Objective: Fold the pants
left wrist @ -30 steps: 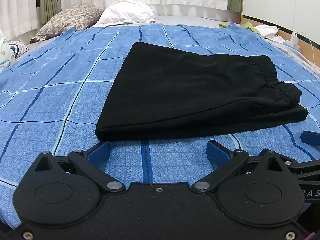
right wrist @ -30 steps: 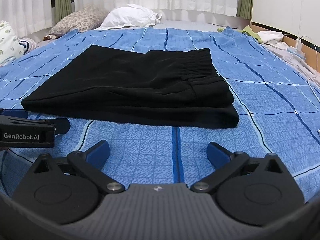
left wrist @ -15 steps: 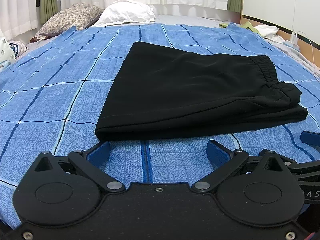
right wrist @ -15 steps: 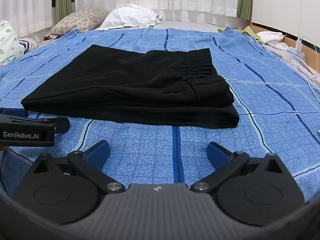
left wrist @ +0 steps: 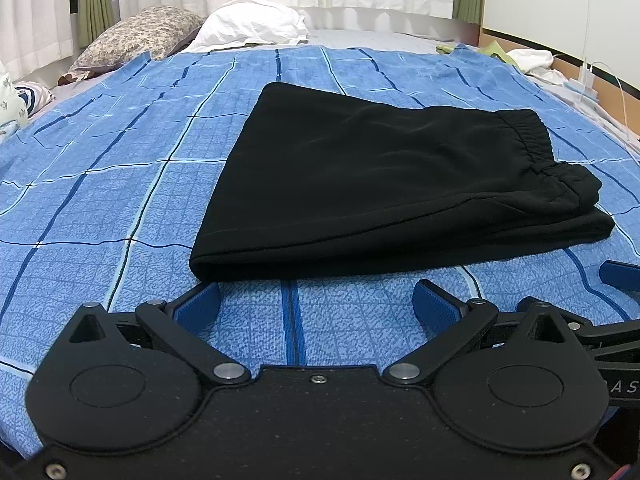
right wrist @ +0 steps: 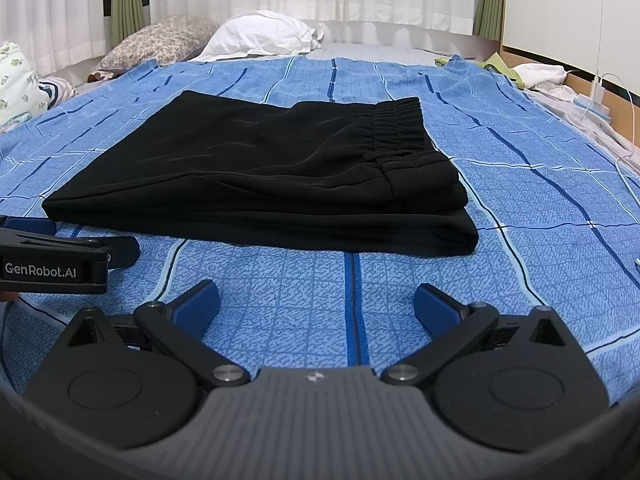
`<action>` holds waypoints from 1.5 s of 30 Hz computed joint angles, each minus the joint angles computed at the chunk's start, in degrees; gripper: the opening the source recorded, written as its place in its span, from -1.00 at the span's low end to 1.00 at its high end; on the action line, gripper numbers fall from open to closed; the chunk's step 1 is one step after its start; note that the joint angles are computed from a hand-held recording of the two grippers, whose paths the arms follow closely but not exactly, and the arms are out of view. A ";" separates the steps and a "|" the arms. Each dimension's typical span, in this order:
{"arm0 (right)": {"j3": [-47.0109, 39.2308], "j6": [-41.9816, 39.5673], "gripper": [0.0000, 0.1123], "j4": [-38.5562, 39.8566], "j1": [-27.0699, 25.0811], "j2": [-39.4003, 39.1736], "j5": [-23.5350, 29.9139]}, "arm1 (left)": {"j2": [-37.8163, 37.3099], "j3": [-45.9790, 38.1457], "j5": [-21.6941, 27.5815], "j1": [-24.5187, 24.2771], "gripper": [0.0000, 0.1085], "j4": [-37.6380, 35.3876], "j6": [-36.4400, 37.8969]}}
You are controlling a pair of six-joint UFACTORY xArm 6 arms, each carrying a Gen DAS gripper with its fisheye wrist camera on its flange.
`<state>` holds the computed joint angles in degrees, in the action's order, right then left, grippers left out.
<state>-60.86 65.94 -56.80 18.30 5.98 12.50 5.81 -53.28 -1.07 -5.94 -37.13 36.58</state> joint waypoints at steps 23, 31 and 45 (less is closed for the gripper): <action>0.00 0.34 0.83 -0.40 -0.07 0.10 -0.13 | 0.31 -1.25 -0.10 -1.18 0.90 -14.26 14.06; -0.19 -1.65 0.83 1.92 0.15 -0.03 0.36 | -0.07 -0.72 1.28 -0.08 0.90 -6.40 7.32; -0.21 -1.30 0.83 1.59 0.13 0.03 0.31 | -0.08 -0.92 1.75 0.02 0.90 -6.95 7.67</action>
<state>-61.06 64.63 -55.21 18.43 6.01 12.81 5.74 -54.20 0.69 -5.92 -44.08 44.25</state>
